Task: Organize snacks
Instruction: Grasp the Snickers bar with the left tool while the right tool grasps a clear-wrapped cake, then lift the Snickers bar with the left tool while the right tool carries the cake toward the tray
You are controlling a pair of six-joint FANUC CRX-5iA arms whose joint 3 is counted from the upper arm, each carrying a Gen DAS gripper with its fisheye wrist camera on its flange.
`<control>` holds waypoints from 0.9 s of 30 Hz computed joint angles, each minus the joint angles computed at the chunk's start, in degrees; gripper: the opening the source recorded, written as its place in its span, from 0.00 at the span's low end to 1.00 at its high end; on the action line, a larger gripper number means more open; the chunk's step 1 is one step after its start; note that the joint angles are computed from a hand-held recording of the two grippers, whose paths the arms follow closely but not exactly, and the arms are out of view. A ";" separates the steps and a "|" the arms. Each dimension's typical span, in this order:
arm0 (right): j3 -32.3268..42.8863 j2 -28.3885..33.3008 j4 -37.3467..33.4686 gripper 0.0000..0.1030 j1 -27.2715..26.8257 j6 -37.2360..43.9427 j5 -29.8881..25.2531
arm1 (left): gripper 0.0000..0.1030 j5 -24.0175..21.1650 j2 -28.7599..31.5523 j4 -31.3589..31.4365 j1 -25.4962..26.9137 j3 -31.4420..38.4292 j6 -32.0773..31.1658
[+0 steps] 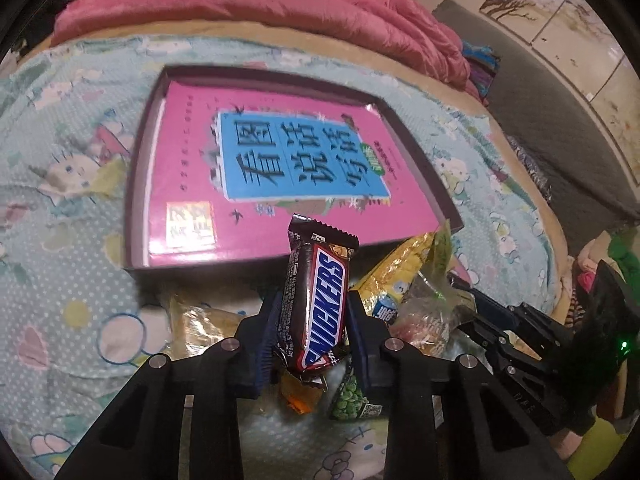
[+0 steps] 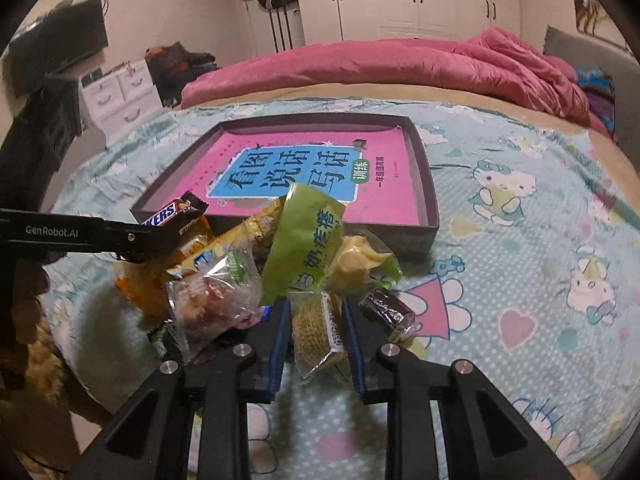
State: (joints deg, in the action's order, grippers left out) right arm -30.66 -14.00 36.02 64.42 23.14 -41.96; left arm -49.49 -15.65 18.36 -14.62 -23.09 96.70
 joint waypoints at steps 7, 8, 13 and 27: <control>0.02 -0.86 -0.06 0.23 -0.06 -1.34 -0.02 | 0.32 1.78 -2.70 0.43 1.25 -0.87 -0.52; 0.26 -0.61 -0.47 0.23 -0.12 -1.08 -0.31 | 0.32 1.82 -2.87 0.21 1.36 -0.81 -0.34; 1.30 0.97 -1.38 0.24 0.37 0.32 -2.39 | 0.32 1.58 -3.24 1.34 2.23 -1.29 -0.94; 0.84 -0.89 -1.19 0.23 -1.06 -1.57 -0.73 | 0.32 3.15 -2.26 1.40 3.68 -0.70 -0.41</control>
